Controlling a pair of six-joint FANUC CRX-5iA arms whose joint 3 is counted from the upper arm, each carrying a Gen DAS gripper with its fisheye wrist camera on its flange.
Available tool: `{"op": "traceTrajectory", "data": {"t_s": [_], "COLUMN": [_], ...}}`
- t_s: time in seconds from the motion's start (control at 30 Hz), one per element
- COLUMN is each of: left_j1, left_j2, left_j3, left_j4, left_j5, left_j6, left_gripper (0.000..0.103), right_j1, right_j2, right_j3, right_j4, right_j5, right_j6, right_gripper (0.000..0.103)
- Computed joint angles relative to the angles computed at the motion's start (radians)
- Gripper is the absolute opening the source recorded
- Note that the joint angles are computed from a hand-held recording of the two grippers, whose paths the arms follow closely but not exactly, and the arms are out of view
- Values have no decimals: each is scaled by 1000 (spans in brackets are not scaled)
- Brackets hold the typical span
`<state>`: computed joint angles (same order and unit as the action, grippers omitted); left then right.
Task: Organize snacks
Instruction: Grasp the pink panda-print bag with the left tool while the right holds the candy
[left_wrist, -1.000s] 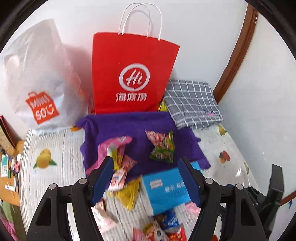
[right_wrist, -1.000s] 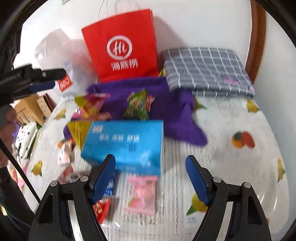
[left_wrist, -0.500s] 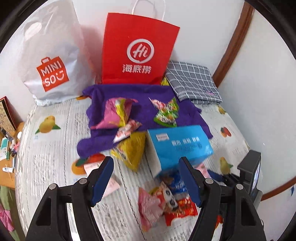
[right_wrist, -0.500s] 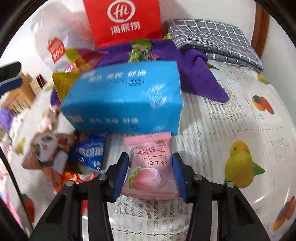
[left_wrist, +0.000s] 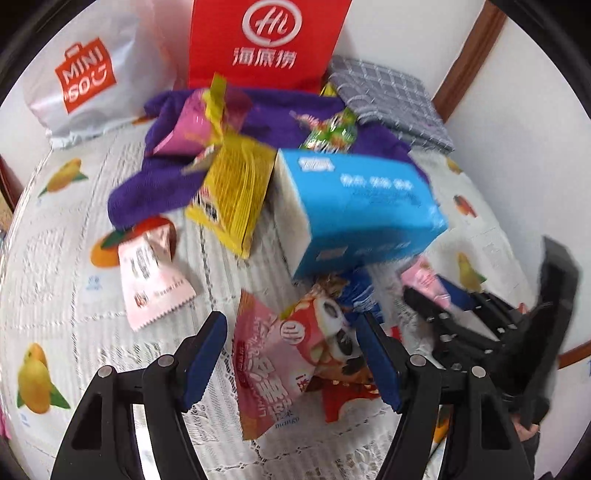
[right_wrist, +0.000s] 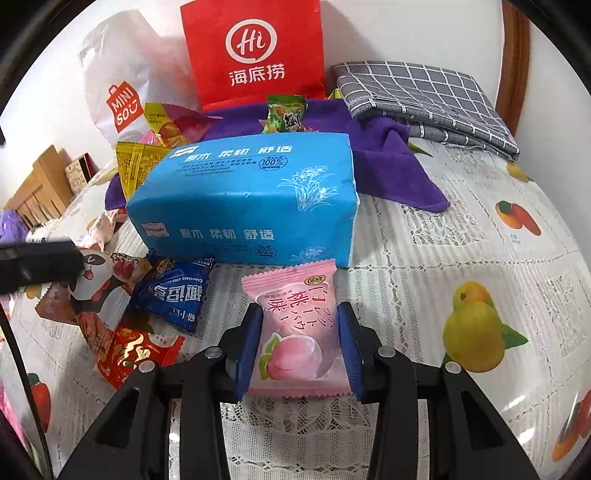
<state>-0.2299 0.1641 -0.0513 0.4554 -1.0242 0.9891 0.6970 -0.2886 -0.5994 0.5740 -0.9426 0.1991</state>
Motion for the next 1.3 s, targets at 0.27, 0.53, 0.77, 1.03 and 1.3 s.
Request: {"op": "traceTrajectory", "data": {"t_s": [0.27,0.53,0.77,1.03,1.3], "left_j1": [-14,-13,1,-2,-8], "left_j2": [17,-7,-65,-139,-186], "left_j3": [-12,-20,-62,-109,-117], "left_j4": [8,1,13,-19,-61], "left_j5": [7,15,47,107,129], "left_j6": [28,93,222,386,460], "left_gripper": [62,54,54,54,54], "right_j1": [-9,-18,-9,-22,-26], "right_j2": [-10,-22,-5,-21,-22], "right_j3": [-8,-17,-4,-16,-17], "right_j4": [-4,-9,-4,-14,-18], "right_j5": [26,49,23,51,60], "right_j6": [-11,-16,-4,3,7], "right_gripper": [42,42,42,42,42]}}
